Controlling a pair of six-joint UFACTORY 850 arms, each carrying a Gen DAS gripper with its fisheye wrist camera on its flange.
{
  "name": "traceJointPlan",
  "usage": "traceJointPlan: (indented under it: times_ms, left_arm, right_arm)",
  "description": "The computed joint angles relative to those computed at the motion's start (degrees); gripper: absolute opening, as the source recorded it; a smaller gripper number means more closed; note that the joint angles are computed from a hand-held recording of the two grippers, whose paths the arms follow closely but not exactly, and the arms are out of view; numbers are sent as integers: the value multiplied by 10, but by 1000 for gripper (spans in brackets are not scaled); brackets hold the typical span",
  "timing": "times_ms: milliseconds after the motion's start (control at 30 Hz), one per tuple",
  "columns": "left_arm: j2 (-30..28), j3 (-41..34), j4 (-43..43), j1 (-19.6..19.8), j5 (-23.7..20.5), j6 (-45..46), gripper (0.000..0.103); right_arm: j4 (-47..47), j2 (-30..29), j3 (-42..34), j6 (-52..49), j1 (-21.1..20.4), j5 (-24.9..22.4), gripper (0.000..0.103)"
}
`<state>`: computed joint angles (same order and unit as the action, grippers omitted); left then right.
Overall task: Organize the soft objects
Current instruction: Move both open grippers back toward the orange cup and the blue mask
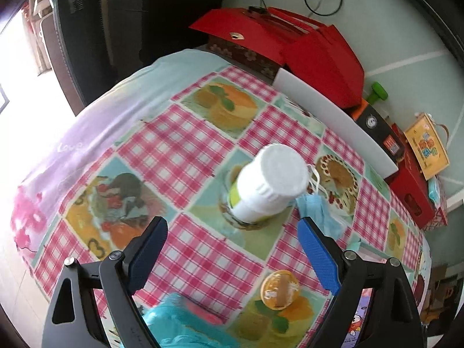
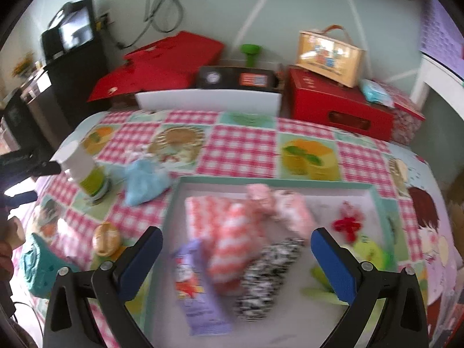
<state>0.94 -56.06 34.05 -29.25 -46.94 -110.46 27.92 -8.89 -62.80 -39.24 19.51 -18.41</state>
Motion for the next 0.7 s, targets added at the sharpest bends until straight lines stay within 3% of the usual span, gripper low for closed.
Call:
traceJointPlan:
  times_ms: [333,700]
  left_arm:
    - [-18,-14,-41,3,23,86,91]
    - [-80,-65,-97,0,42,189,91]
  right_arm:
    - [24,-16,0,-42,37,-14,103]
    - [63,-39,-17,-85,36,0,103]
